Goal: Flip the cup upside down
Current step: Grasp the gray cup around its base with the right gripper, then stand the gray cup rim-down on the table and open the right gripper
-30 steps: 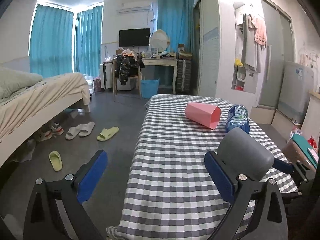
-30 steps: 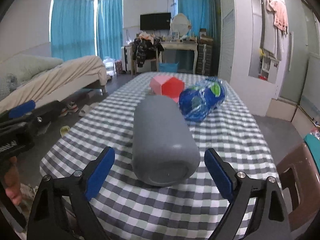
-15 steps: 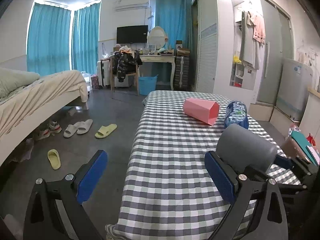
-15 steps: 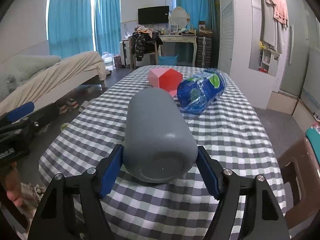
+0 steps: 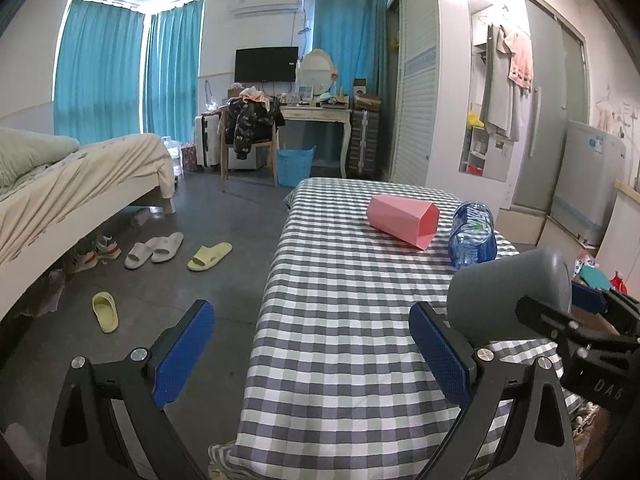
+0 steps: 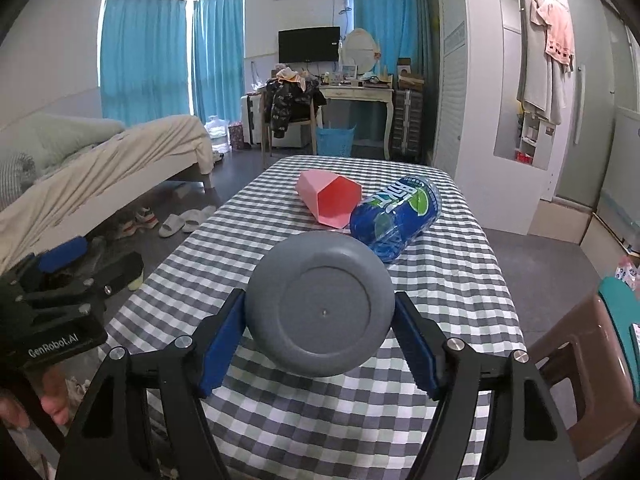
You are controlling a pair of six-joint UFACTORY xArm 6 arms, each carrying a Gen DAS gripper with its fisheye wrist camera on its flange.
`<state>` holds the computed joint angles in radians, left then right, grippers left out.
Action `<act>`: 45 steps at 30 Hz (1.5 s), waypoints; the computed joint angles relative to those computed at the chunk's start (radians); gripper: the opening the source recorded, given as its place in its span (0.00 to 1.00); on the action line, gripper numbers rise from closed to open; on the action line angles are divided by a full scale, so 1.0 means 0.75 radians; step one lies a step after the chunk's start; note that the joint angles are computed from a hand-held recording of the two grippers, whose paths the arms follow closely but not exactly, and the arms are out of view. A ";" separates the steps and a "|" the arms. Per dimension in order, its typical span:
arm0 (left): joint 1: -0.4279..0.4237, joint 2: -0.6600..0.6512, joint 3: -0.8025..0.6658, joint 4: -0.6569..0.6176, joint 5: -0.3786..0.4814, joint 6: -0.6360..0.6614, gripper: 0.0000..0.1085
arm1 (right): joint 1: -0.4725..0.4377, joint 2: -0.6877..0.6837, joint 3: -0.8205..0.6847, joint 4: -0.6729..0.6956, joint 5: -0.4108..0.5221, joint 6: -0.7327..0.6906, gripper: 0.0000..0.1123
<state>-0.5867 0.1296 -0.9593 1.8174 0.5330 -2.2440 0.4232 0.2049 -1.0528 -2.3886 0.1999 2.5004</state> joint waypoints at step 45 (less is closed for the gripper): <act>-0.056 0.003 -0.013 -0.004 0.053 0.017 0.93 | -0.012 -0.080 -0.038 -0.127 0.036 0.114 0.76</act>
